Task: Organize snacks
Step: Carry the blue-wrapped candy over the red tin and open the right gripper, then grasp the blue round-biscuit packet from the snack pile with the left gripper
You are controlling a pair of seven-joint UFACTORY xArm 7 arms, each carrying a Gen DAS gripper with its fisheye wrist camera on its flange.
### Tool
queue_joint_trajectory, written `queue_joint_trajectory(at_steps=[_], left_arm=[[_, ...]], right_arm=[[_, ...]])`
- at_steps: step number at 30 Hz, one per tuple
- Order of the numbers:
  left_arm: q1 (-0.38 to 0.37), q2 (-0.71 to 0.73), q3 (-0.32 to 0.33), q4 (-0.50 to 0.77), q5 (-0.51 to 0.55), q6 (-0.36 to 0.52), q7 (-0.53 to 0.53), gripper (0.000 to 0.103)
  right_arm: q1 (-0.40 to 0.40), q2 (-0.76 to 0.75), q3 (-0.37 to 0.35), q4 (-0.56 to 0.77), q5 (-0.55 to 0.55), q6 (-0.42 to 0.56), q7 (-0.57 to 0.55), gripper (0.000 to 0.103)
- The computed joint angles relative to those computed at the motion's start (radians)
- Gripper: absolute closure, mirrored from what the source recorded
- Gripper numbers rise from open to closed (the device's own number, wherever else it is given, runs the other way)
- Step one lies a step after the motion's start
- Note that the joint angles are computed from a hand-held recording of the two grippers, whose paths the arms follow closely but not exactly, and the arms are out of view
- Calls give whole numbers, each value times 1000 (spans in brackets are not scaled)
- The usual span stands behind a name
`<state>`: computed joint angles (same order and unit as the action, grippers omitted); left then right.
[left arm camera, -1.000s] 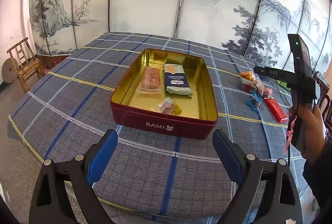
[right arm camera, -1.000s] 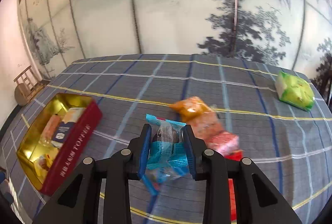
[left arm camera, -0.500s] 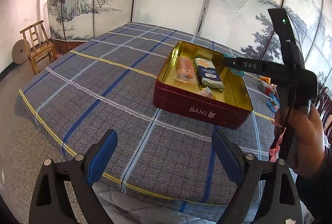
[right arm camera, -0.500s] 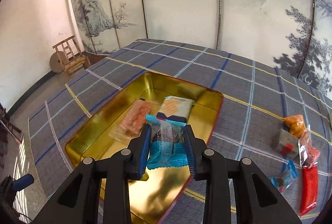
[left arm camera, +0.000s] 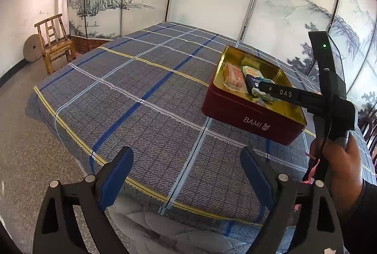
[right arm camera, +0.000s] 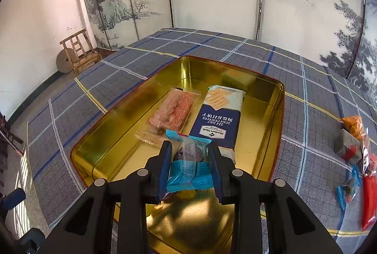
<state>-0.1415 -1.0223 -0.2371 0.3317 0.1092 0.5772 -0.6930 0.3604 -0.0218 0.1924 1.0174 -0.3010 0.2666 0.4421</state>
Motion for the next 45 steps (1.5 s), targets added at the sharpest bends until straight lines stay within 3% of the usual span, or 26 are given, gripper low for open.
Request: queue_joint_trajectory(at_steps=[4,14,31,32,35,36,38,40,42,45], left_arm=[[-6,-10,-15,0,4,27,-7,14],[-31,7,-26,9,5,67,-23,14],[-38,43,-50,58,30,119,-42,14],[-36,44,-55,63,35,123,-46,14],[-35,48,-70,82,48,141,-55,14],[-35,51,-74,86,53,143,-57,14],[-35,59,-87,101,64,148,-63,14],[-35,68,-99,117,77,148,-69,13],[-30,77,-115,132,96,141,-75,12],[-27,119,-132,164,119,119,-75,12]], right_arm=[[-2,14,-3,2,-20,3,23,70],[7,30,-9,21,-322,32,266,70],[7,31,-18,19,-340,11,315,68],[6,30,-18,16,-331,1,309,65],[5,27,-16,5,-290,-33,266,32],[5,26,-15,3,-286,-39,264,27],[0,13,-18,-15,-288,-70,279,24],[-2,-18,-23,-60,-148,-133,184,24],[-26,-76,-21,-119,-101,-199,159,22],[-52,-181,-56,-206,-39,-270,105,12]])
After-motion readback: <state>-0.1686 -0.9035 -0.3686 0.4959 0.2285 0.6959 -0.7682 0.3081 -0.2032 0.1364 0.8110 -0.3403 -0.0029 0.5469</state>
